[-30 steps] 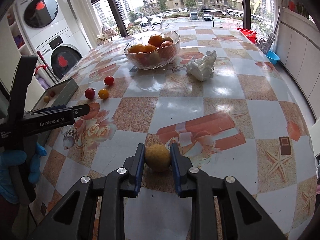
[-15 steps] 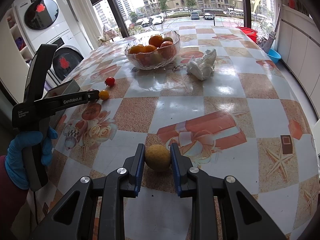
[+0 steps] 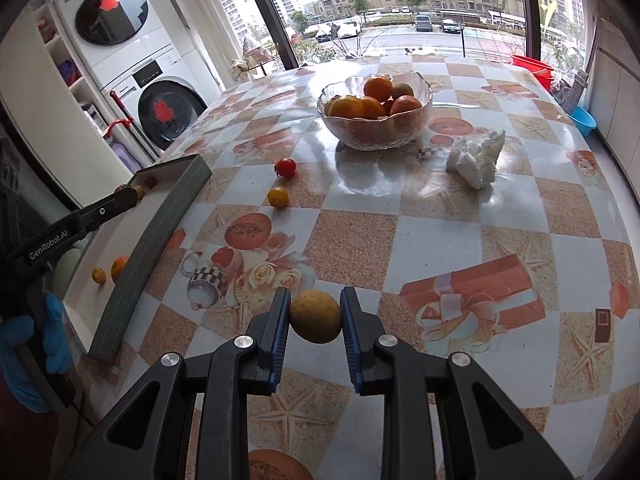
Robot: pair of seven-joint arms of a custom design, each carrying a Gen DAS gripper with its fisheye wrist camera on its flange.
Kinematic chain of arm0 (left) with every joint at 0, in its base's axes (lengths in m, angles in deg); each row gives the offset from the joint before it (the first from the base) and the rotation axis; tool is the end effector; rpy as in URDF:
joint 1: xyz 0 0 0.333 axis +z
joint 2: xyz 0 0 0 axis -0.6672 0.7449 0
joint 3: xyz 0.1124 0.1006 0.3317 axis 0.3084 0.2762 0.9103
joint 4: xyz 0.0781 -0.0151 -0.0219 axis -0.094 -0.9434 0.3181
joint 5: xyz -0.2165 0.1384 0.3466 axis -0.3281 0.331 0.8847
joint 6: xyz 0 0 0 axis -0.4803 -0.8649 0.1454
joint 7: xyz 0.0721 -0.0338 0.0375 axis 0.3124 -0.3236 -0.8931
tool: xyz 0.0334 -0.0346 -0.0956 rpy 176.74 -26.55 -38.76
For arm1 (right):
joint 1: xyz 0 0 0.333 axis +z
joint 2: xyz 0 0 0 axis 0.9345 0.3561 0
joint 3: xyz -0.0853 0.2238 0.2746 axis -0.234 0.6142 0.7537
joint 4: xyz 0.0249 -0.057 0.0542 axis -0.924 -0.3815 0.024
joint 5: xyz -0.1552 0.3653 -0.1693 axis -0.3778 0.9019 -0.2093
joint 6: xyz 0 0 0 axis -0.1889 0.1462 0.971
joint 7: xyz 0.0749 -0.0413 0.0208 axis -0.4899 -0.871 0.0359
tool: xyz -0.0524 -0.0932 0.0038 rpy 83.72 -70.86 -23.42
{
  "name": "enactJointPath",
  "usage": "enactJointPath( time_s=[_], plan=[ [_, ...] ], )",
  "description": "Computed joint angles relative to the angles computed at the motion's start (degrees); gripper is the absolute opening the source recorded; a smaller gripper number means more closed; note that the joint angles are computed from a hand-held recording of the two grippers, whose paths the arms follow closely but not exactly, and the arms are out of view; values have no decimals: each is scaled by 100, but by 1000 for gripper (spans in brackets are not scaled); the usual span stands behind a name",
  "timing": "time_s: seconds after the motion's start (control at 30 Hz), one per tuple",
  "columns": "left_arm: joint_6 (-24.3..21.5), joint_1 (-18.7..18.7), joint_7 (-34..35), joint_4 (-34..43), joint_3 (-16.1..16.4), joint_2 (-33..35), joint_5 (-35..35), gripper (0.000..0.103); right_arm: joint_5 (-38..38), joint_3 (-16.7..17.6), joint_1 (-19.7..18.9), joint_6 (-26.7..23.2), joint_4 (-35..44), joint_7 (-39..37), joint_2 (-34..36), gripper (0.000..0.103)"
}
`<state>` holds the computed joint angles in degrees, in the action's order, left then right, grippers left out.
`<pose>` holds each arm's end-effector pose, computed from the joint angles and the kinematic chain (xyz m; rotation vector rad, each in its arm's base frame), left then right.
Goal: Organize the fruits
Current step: 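Carry both fruits into the gray tray and open both tools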
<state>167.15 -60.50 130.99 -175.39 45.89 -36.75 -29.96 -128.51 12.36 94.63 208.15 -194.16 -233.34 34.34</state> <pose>0.4938 -0.1580 0.4809 -1.3738 2.2623 -1.0698 0.4046 0.3764 0.4573 -1.5060 1.9740 -0.4204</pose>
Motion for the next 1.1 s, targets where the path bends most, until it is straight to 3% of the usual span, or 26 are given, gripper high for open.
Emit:
enactJointPath(
  time_s=[0.1,0.3,0.5,0.83,0.97,1.1],
  plan=[
    [321,257,-314,-192,-7,-41,508,24,69,-30,125,156,590,-485,521,28],
    [680,226,-311,-350,401,44,590,24,479,-264,581,173,1838,-1657,1497,28],
    [710,290,-135,-348,546,216,308,24,1030,-458,943,10,2860,-2581,2285,28],
    [700,594,171,-350,431,379,14,24,2030,-862,1330,-394,3833,-3522,3070,28],
    [593,752,195,-352,366,425,17,24,2444,-889,1397,-561,4053,-3923,3280,40],
    [448,778,660,-375,368,350,-346,24,2470,-975,1624,-1109,4328,-4230,3393,42]
  ],
)
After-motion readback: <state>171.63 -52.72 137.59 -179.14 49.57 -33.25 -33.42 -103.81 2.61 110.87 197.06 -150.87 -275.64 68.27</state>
